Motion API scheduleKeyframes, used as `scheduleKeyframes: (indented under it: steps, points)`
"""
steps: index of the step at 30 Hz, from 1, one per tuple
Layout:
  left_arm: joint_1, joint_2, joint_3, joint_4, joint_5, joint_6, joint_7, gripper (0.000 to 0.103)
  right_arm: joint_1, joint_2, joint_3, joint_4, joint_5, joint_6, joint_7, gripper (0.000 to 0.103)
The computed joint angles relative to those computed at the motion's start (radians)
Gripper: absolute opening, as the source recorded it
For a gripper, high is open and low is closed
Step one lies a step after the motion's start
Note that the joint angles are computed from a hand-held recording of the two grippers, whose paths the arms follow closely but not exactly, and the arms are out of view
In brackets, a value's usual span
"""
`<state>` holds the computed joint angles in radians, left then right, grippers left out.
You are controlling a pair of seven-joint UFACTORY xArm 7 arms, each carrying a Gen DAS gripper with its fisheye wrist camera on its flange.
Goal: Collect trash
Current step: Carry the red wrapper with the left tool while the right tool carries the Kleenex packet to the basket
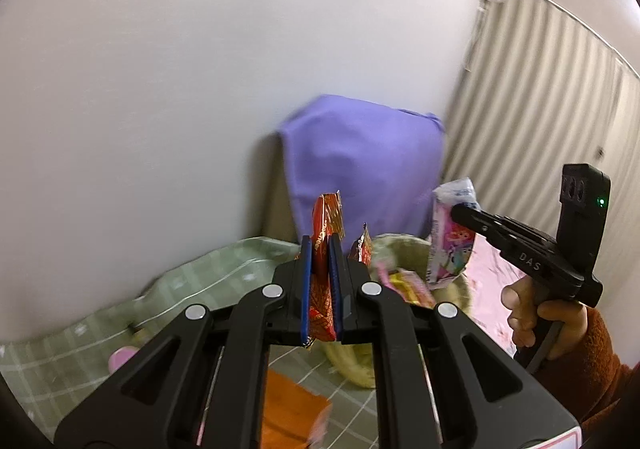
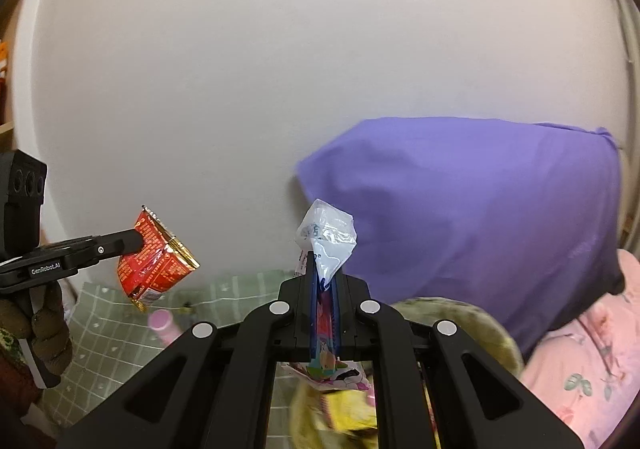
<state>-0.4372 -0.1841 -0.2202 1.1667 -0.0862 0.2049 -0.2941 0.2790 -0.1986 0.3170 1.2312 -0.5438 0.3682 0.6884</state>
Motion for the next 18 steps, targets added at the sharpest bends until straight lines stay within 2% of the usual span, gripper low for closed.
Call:
scheduleKeyframes:
  steps: [4, 7, 12, 13, 15, 17, 18]
  points:
    - [-0.068, 0.102, 0.011, 0.096, -0.105, -0.002, 0.142, 0.008, -0.042, -0.080, 0.000, -0.064, -0.025, 0.027, 0.043, 0.008]
    - [-0.094, 0.177, -0.004, 0.166, -0.244, -0.001, 0.279, 0.008, -0.080, -0.137, 0.007, -0.115, -0.027, 0.036, 0.068, 0.008]
    - [-0.072, 0.332, -0.098, 0.307, -0.499, 0.032, 0.508, 0.008, -0.148, -0.258, 0.020, -0.213, -0.004, 0.071, 0.096, 0.008]
    - [-0.071, 0.363, -0.113, 0.335, -0.507, 0.043, 0.522, 0.008, -0.161, -0.274, 0.022, -0.226, 0.003, 0.076, 0.096, 0.008]
    - [-0.089, 0.432, -0.117, 0.396, -0.451, 0.074, 0.497, 0.008, -0.183, -0.330, 0.023, -0.269, 0.022, 0.096, 0.098, 0.008]
    - [-0.120, 0.500, -0.103, 0.457, -0.358, 0.114, 0.449, 0.008, -0.197, -0.358, 0.018, -0.300, 0.052, 0.091, 0.097, 0.008]
    - [-0.154, 0.540, -0.075, 0.495, -0.277, 0.151, 0.401, 0.008, -0.194, -0.372, 0.004, -0.321, 0.076, 0.081, 0.089, 0.008]
